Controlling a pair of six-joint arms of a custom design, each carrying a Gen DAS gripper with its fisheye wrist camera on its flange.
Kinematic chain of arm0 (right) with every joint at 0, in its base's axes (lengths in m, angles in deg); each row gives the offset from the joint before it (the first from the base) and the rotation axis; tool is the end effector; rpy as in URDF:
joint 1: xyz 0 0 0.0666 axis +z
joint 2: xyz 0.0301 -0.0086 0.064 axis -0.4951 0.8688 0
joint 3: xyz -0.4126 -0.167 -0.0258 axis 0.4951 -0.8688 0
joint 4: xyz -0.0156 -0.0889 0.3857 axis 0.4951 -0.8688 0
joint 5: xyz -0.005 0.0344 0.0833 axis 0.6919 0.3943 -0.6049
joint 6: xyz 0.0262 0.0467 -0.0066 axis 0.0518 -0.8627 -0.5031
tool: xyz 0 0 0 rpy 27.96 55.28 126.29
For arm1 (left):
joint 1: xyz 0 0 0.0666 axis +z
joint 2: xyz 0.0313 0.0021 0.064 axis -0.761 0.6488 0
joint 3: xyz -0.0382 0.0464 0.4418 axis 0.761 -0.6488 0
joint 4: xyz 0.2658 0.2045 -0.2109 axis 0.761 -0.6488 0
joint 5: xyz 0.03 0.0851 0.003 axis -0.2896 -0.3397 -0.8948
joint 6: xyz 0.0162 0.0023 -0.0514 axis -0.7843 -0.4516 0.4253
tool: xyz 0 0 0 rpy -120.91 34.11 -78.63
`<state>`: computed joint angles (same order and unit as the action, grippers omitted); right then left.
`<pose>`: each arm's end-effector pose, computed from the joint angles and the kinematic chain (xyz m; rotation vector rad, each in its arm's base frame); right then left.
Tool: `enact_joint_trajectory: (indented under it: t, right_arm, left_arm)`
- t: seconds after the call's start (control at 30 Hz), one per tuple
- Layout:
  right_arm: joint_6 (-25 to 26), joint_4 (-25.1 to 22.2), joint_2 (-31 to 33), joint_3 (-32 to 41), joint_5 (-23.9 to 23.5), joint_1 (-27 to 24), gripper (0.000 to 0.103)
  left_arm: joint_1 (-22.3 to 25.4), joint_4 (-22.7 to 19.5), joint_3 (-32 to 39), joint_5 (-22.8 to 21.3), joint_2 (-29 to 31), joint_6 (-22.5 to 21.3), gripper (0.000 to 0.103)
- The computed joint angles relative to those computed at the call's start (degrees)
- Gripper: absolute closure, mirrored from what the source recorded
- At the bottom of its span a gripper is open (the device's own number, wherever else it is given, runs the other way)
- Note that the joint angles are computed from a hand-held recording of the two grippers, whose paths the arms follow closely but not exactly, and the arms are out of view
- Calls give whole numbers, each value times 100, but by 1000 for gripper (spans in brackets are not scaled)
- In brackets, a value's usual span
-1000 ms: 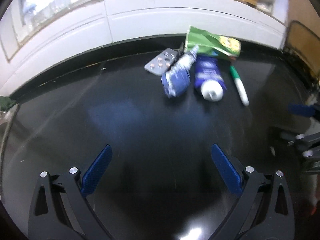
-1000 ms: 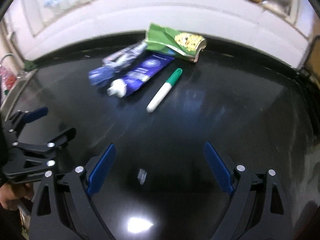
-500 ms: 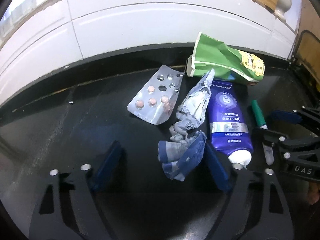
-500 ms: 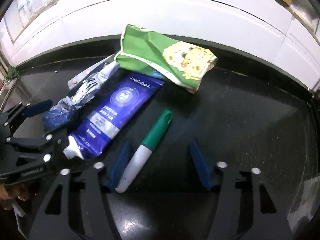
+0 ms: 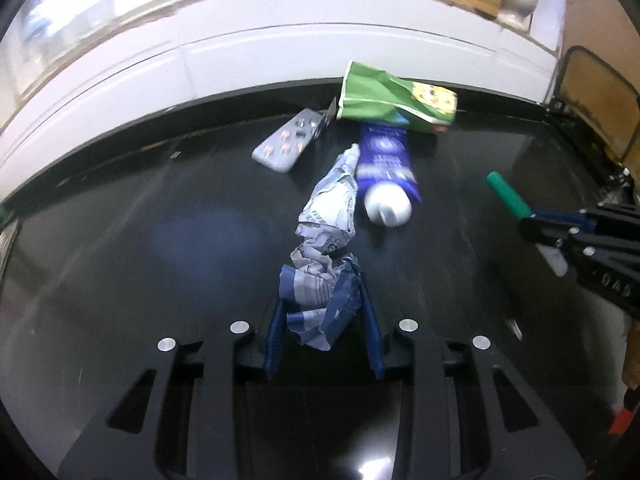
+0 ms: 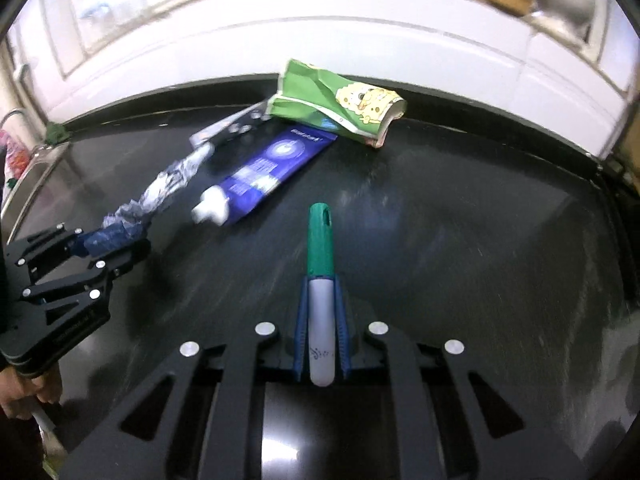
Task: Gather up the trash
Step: 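Grasp crumpled foil wrapper with left tool while right tool grasps white marker, then carry foil wrapper and marker to the bin and release both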
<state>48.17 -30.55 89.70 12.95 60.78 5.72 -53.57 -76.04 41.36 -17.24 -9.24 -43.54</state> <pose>0.3454 0.2375 0.6271 -0.3662 2.4807 0.1467 0.3989 -0.0288 0.6015 0.1000 2.4759 -0.0364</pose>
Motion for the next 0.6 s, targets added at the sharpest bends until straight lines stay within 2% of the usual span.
enact_joint_trajectory:
  t: [0.1,0.27,0.4,0.6]
  right_arm:
    - [-211,4,-605,-480,210,338,89]
    - [-750,-88,-1316,-1064,356,846,89]
    - [-1008,-226,-1601,-1270,561,1232,89]
    - [-1147,-232,-1633,-1248,673,1395,89]
  left_arm:
    - [-204,-246,-413,-61,-596,268,70]
    - [-1038,-612,-948,-618,-1498,1065,70]
    - [-1577,-781,-1103,-960,-1821,1334,70]
    - [-1775,-800,-1135,-1188,-1916,1433,70]
